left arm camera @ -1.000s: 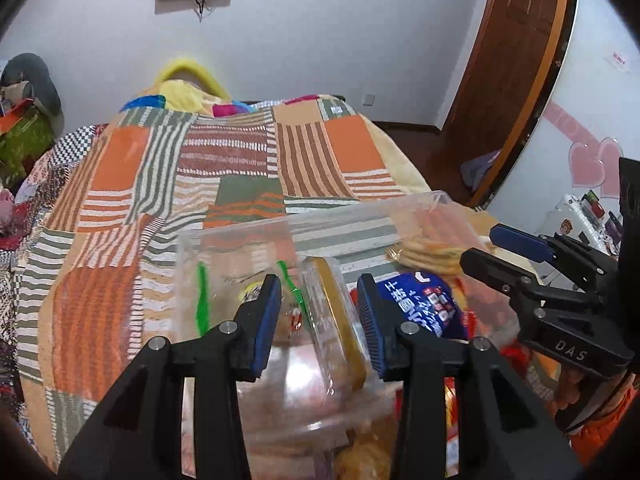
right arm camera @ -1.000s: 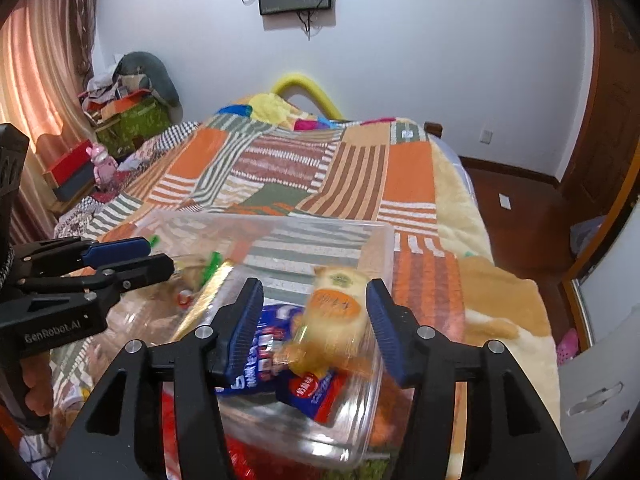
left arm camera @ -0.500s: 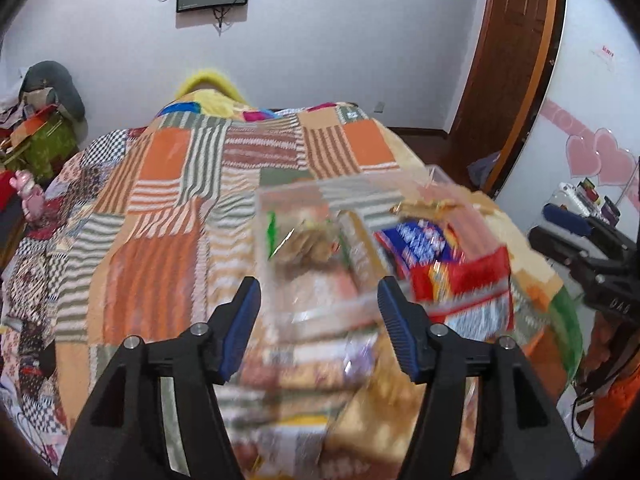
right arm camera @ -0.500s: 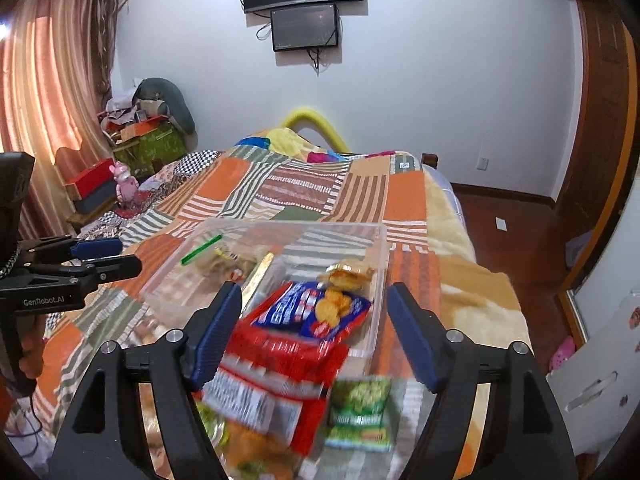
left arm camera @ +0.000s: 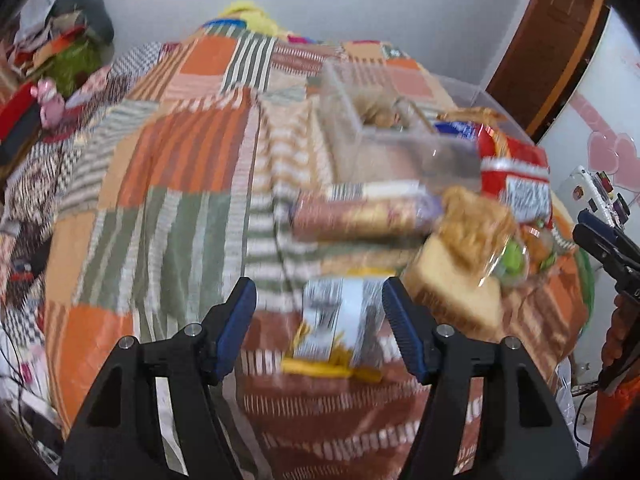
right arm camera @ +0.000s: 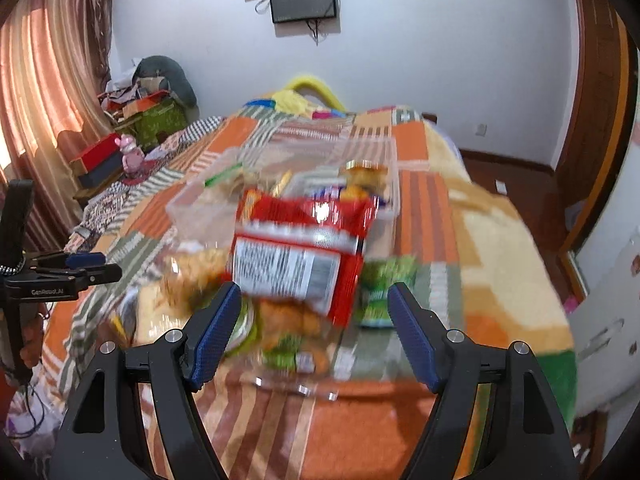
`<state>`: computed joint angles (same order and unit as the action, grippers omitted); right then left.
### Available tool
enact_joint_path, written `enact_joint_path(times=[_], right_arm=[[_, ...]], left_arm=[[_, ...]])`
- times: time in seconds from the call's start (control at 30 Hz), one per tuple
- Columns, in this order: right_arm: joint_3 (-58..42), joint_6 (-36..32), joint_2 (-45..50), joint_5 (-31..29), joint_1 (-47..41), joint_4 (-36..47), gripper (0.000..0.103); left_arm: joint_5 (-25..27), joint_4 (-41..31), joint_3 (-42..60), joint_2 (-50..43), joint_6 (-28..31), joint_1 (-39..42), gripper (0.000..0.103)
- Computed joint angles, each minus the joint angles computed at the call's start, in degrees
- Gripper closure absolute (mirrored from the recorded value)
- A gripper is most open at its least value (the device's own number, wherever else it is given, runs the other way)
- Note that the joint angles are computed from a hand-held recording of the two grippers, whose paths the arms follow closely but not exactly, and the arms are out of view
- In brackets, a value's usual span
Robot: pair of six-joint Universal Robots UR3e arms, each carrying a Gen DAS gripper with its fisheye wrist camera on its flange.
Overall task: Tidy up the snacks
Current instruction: 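Grasp the white-and-yellow chip bag with left gripper while right grasps green-label fried-snack bag, then lift both held bags and carry them over the clear box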
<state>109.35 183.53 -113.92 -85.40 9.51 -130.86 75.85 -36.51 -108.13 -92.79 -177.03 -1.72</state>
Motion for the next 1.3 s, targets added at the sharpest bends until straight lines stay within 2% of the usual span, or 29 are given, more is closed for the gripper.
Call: enact_joint_path(times=[0.17, 0.4, 0.57, 0.67, 0.73, 0.8, 0.9, 1.07, 1.3], right_arm=[[3.0, 0.9, -0.3, -0.1, 1.2, 0.3, 0.030], [2.9, 1.6, 2.7, 0.7, 0.7, -0.6, 0.030], [3.9, 2.2, 4.2, 3.8, -0.3, -1.6, 0.031], [5.0, 3.1, 4.5, 4.8, -0.4, -3.1, 0.031], [5.3, 3.3, 4.5, 4.5, 0.1, -3.7, 0.036], [5.3, 2.8, 4.5, 5.6, 0.4, -3.6, 0.050], [5.2, 2.7, 4.5, 4.9, 0.7, -3.7, 0.056], [6.4, 1.4, 1.1, 7.2, -1.9, -1.1, 0.061], [8.4, 2.0, -5.3, 6.6, -2.5, 2.1, 0.062]], left_arm=[[-1.7, 0.6, -4.6, 0.6, 0.7, 0.5, 0.038], [-1.0, 3.6, -3.6, -4.7, -0.5, -2.2, 0.038], [-3.3, 5.6, -2.7, -7.3, -2.8, -1.6, 0.037], [-2.4, 8.4, -3.0, -8.4, -3.7, -2.3, 0.037], [-1.7, 9.7, -2.8, -9.2, -3.9, -2.7, 0.037], [-1.6, 10.5, -3.1, -9.3, -4.2, -2.8, 0.039], [-1.3, 10.8, -3.7, -8.6, -3.9, -3.0, 0.048], [-0.5, 9.2, -4.4, -6.2, -3.3, -3.4, 0.055], [-1.2, 8.1, -8.4, -1.0, -4.0, -2.2, 0.056]])
